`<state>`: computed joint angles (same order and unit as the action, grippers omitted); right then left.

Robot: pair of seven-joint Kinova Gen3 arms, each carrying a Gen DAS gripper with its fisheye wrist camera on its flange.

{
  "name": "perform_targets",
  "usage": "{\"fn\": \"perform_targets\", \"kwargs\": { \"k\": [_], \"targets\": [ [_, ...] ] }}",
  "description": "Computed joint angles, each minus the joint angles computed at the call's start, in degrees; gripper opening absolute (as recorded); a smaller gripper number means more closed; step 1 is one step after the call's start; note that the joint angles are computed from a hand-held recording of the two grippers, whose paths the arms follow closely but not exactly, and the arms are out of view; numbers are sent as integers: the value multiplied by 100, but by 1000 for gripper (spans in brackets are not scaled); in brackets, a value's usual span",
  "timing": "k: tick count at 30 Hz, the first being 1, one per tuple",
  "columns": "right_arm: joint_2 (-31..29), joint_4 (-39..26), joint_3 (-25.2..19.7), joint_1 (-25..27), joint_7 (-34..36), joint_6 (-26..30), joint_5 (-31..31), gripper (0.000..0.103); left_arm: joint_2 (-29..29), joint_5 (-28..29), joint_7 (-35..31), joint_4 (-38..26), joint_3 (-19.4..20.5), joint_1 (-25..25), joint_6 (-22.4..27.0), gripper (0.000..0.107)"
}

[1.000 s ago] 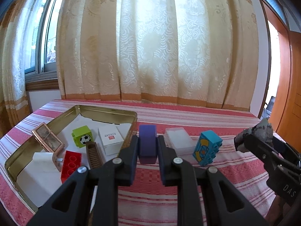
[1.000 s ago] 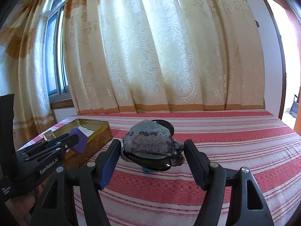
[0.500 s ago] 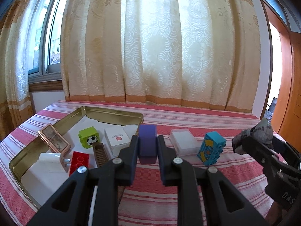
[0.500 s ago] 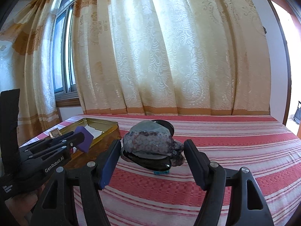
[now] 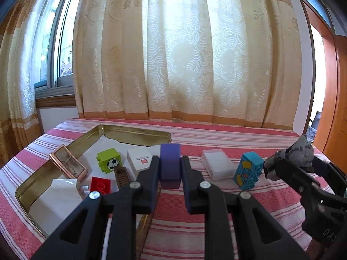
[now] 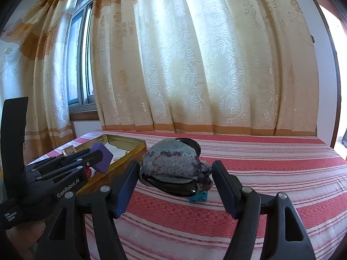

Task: Organize rigid objects
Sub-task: 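Carry the purple block and gray pouch toward the gold tray with both grippers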

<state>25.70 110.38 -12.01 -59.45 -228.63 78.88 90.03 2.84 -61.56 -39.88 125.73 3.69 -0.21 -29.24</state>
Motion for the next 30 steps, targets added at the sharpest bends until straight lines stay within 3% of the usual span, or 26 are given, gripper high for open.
{"fn": "perform_targets", "kwargs": {
  "k": [30],
  "targets": [
    [149, -198, 65, -19, 146, -139, 231, 71, -3, 546, -609, 116, -81, -127, -154, 19]
  ]
}}
